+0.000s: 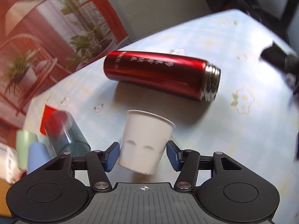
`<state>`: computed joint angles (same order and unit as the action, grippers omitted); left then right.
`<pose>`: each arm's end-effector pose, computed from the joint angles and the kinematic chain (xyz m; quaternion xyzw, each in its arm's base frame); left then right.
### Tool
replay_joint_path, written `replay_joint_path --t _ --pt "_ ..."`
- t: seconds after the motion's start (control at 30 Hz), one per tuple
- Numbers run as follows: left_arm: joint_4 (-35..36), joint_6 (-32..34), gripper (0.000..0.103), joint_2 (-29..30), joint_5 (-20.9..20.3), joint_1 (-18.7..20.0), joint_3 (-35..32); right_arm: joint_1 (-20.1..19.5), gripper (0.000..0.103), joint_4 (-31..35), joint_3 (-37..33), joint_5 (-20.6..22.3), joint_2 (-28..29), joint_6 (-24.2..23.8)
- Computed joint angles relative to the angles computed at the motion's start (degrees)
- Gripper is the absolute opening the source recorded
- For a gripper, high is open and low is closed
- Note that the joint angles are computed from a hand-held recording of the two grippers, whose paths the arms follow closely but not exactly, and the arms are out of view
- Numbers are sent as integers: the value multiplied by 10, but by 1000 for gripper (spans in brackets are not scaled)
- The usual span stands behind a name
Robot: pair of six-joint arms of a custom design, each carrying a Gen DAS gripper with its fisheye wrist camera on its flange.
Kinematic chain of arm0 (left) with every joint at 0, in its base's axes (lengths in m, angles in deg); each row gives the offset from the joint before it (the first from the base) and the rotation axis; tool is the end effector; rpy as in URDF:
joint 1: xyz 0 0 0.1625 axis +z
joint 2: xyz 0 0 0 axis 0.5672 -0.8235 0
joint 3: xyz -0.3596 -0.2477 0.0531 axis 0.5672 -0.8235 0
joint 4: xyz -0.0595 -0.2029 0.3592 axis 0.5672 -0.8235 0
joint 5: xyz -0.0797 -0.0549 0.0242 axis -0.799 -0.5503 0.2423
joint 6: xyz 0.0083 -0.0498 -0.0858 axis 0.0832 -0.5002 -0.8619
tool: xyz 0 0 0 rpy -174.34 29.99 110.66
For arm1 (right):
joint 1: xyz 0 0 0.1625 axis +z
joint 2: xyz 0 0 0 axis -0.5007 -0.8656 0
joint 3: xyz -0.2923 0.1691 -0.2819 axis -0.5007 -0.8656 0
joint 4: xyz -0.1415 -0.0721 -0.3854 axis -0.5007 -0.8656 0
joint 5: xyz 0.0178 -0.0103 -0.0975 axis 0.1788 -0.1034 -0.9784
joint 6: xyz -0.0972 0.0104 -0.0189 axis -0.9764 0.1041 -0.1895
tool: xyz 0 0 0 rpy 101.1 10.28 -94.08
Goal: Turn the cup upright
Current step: 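Rotate the white paper cup upright in the right gripper, then lower the upright cup onto the table and open the right gripper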
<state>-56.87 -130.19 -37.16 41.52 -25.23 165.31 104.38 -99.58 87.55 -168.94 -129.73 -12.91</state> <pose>-0.4772 -0.3076 0.0143 0.0697 0.7699 -0.5349 0.3411 -0.0172 -0.4756 0.3640 0.0652 -0.9331 0.2761 0.2210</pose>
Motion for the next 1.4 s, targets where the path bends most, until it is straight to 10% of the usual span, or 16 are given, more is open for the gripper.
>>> replay_joint_path --t 0.77,1.4 --pt "-46 46 89 3 -13 9 5 0 56 92 -97 24 58 116" --pt "-56 54 88 0 -74 8 3 -37 54 0 61 114 -90 -92"
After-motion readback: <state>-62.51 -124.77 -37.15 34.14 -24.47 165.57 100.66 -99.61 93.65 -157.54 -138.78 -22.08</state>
